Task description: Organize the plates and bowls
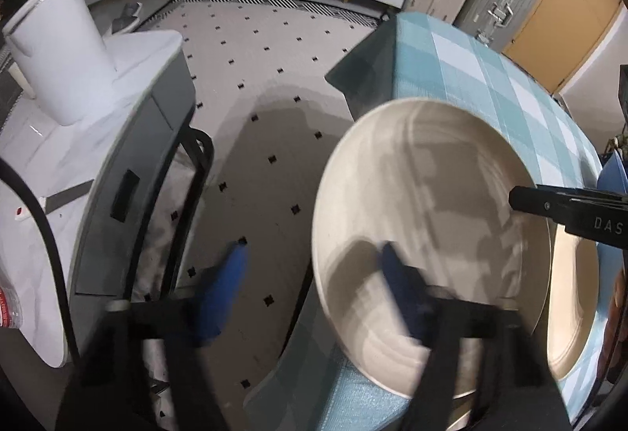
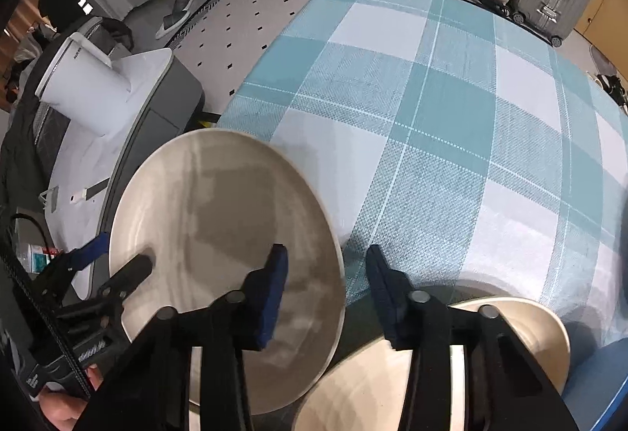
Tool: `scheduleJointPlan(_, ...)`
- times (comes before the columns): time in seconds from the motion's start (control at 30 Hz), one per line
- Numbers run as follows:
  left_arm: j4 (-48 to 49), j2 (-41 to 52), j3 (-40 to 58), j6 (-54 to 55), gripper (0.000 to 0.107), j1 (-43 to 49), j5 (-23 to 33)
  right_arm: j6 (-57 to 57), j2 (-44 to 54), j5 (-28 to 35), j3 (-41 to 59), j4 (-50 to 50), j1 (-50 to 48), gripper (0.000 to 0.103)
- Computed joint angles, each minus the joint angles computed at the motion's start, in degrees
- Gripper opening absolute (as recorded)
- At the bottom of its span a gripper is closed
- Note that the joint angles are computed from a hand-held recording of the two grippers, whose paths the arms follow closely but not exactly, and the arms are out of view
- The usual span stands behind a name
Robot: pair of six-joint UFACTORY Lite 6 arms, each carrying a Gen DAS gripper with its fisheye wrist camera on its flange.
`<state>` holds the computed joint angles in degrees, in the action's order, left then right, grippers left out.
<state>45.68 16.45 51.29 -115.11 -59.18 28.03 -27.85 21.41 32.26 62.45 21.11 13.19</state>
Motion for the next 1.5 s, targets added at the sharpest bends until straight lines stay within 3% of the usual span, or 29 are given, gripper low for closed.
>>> scheduleJointPlan(0.1,2.09,-1.15,-1.30,-2.12,0.043,-0.01,-1.12,0.44,0.23,-0.64,-0.80,-0.55,0.20,0.022)
scheduleJointPlan(0.2,2.60,-1.24,-1.50,-2.18,0.039,0.00,-1.67,-0.95,-0.76,-2.03,-2.34,0.71,0.26,0.020)
scheduleJointPlan(0.33,3.61,-1.24,-1.23,-2.15,0.016,-0.27,-2.23,-1.54,-1.44,-2.35,-3.22,1.83,-0.17,0.017)
scheduleJointPlan(0.6,7.91,-3.11,-4.26,-7.07,0.012,0.52,-5.70,-3.94,-2.28,-0.87,-3.38,4.94,-2.62,0.013)
scheduleJointPlan(0.8,4.81,-2.08,-1.86,-3.08,0.012,-0.72,-2.86,-2.35,-3.48,-1.76,-4.14,2.75,-1.41,0.013)
scheduleJointPlan(0.93,3.65,-2.43,0.83,-1.05,0.012,-3.48,3.52,-3.93,-5.24,-1.15,-4.78,3.88,-2.44,0.013)
scheduleJointPlan(1.27,-0.56,-4.39,3.51,4.47,0.012,-3.74,7.11,0.57,-9.08,2.15,-3.35,-0.02,-1.81,0.013)
scheduleJointPlan(1.5,-1.82,-7.77,3.29,2.71,0.012,-6.89,9.49,0.48,-15.58,5.92,-5.34,0.51,-3.27,0.012)
